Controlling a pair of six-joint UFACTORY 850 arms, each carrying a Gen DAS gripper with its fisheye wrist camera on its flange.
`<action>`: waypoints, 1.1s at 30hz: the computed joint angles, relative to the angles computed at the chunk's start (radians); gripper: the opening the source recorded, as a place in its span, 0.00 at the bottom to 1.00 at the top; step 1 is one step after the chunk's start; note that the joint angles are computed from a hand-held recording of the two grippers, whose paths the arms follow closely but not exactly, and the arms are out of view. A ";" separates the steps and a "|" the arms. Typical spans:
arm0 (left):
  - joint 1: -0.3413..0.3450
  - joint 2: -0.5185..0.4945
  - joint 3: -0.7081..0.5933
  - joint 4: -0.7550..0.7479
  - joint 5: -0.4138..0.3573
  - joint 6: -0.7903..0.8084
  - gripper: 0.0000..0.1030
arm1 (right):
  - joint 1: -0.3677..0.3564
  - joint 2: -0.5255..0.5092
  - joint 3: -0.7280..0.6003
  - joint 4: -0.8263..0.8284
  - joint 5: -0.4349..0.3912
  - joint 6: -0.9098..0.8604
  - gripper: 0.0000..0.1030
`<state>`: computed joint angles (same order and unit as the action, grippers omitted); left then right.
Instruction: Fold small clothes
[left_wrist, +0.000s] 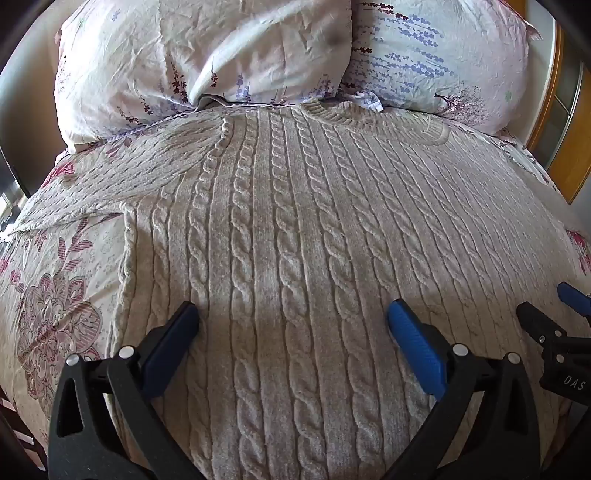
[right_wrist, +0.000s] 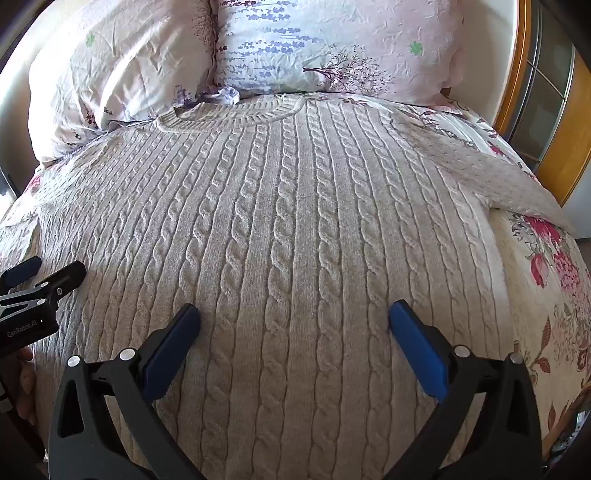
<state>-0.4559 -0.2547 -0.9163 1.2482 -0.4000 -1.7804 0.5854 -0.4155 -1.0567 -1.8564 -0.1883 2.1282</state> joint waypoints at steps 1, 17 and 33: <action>0.000 0.000 0.000 0.000 0.000 0.000 0.98 | 0.000 0.000 0.000 0.001 0.001 -0.001 0.99; 0.000 0.000 0.000 0.000 -0.001 0.001 0.98 | 0.000 0.002 0.003 -0.014 -0.001 0.013 0.99; 0.000 0.000 0.000 0.000 -0.001 0.001 0.98 | 0.000 0.004 0.005 -0.022 -0.002 0.022 0.99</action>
<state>-0.4562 -0.2550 -0.9164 1.2481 -0.4012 -1.7797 0.5851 -0.4118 -1.0521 -1.8787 -0.1905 2.1498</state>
